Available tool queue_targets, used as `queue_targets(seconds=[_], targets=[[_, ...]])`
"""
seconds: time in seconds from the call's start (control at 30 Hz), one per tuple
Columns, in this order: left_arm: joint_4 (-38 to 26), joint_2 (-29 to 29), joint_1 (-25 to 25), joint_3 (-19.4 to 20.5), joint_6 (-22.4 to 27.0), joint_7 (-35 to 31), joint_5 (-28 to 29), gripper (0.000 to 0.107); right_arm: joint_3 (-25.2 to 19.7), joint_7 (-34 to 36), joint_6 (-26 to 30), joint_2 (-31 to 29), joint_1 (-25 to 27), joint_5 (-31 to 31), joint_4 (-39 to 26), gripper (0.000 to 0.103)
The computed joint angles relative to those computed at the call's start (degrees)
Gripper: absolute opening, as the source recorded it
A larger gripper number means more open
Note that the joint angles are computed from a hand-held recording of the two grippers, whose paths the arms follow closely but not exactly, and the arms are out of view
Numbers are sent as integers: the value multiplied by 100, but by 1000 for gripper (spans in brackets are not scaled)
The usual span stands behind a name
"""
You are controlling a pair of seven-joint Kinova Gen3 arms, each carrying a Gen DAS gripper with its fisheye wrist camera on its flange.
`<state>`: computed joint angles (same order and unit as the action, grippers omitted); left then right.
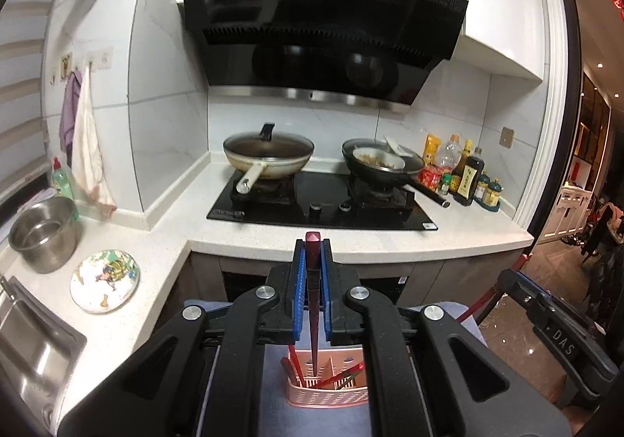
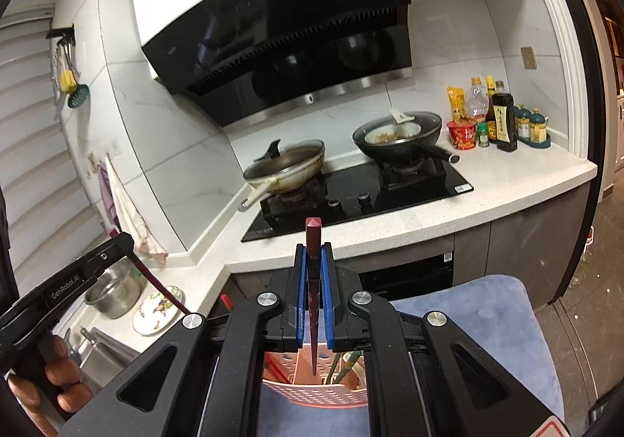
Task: Organize utensils
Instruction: 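Lower both dark-red chopsticks into the pink holder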
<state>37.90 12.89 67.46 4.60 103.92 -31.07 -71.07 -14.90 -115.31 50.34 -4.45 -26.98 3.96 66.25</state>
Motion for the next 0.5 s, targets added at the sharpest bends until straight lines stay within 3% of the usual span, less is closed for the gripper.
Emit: queue_targets(seconds=[0.27,0.5], targets=[[1002,-320,-783,345,-321,649,767,7,0,-117,74,300,-175,199,169,8],[1402,-461,-1291,687,-450,938,1111,7,50,-108,126,386,-318,254,329,8]])
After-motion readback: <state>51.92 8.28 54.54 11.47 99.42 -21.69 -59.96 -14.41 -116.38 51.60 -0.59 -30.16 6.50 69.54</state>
